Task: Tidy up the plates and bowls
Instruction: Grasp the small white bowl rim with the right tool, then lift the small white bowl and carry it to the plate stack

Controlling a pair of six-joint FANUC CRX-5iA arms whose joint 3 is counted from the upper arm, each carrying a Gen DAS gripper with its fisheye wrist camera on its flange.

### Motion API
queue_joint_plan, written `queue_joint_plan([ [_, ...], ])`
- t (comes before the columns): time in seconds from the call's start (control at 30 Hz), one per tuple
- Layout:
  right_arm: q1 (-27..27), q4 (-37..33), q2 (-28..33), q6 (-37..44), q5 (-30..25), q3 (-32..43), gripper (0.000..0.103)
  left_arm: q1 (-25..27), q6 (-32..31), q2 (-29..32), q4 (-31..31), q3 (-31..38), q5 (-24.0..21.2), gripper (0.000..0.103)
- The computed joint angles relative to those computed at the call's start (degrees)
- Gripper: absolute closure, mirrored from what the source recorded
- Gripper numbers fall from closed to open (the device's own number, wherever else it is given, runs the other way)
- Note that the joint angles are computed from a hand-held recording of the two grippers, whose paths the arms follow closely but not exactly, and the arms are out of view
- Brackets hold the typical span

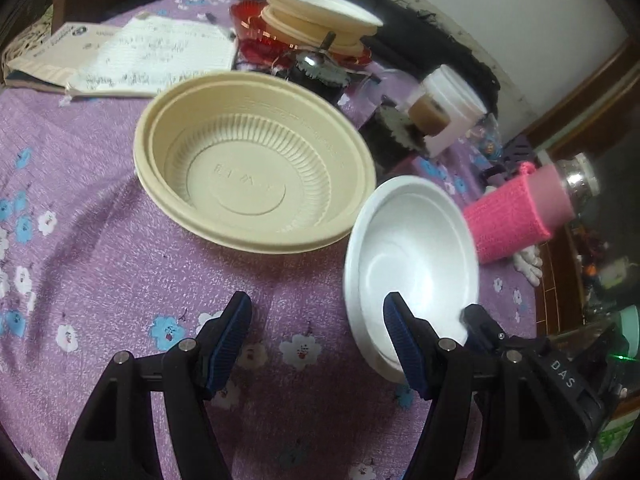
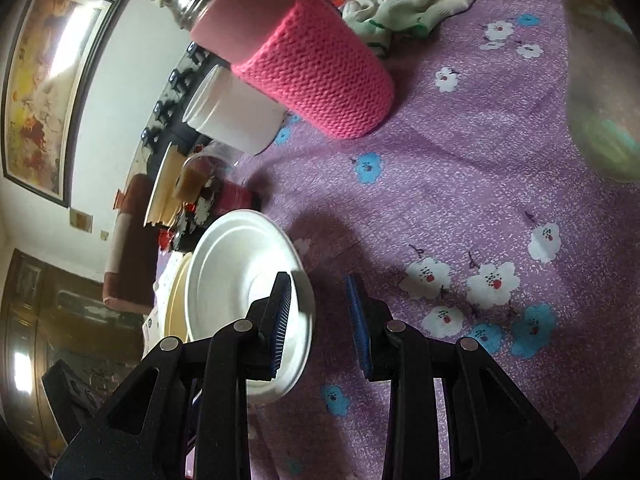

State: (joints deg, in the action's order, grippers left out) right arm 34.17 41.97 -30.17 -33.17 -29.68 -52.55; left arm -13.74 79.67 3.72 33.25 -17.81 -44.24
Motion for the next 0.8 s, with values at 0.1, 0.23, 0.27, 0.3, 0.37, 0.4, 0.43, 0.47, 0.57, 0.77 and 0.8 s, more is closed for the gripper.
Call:
queue_joint_plan([
  [0.1,-0.1,0.1,0.5,-0.3,1.0,-0.1,0.075,0.3,-2.0,0.4,2.5,-0.8,0.2,0.034],
  [0.23,0.2,2.1,0.9,-2.1,0.9,-0.4,0.075,0.7,-4.5,1.0,6.1,-1.5,-0.6,0.034],
  [0.27,0.0,2.9,0.8,-3.0,1.1,-0.7,0.075,0.7,-4.8,1.2,6.7,-1.8,-0.6,0.035],
  [0.3,-0.1,3.1,0.9,-3.2,1.3,-0.7,0.075,0.7,-5.0,1.2,6.9,-1.8,-0.6,0.036],
  [0.37,-0.1,3.3,0.9,-3.5,1.4,-0.8,0.075,0.5,-5.4,1.6,7.2,-1.8,-0.9,0.037],
  [0.4,-0.1,3.4,0.9,-3.6,1.5,-0.8,0.075,0.6,-5.8,1.6,7.8,-2.0,-1.0,0.037],
  [0.43,-0.2,3.6,1.0,-3.7,1.7,-0.9,0.075,0.5,-6.3,1.6,8.4,-2.3,-0.9,0.042],
  [0.47,-0.3,3.9,1.1,-4.0,2.2,-1.0,0.075,0.4,-6.7,1.6,8.7,-2.4,-0.8,0.052],
  [0.57,-0.5,4.8,2.1,-4.4,2.5,-0.8,0.075,0.4,-6.7,1.6,8.0,-2.2,-0.6,0.069],
  [0.77,-0.4,5.3,2.7,-4.1,2.4,-0.5,0.086,0.1,-10.0,1.3,10.5,-3.2,-0.6,0.092],
  [0.8,-0.1,5.1,2.9,-3.5,2.0,-0.2,0.090,0.0,-10.1,1.2,10.4,-3.2,-0.7,0.095],
])
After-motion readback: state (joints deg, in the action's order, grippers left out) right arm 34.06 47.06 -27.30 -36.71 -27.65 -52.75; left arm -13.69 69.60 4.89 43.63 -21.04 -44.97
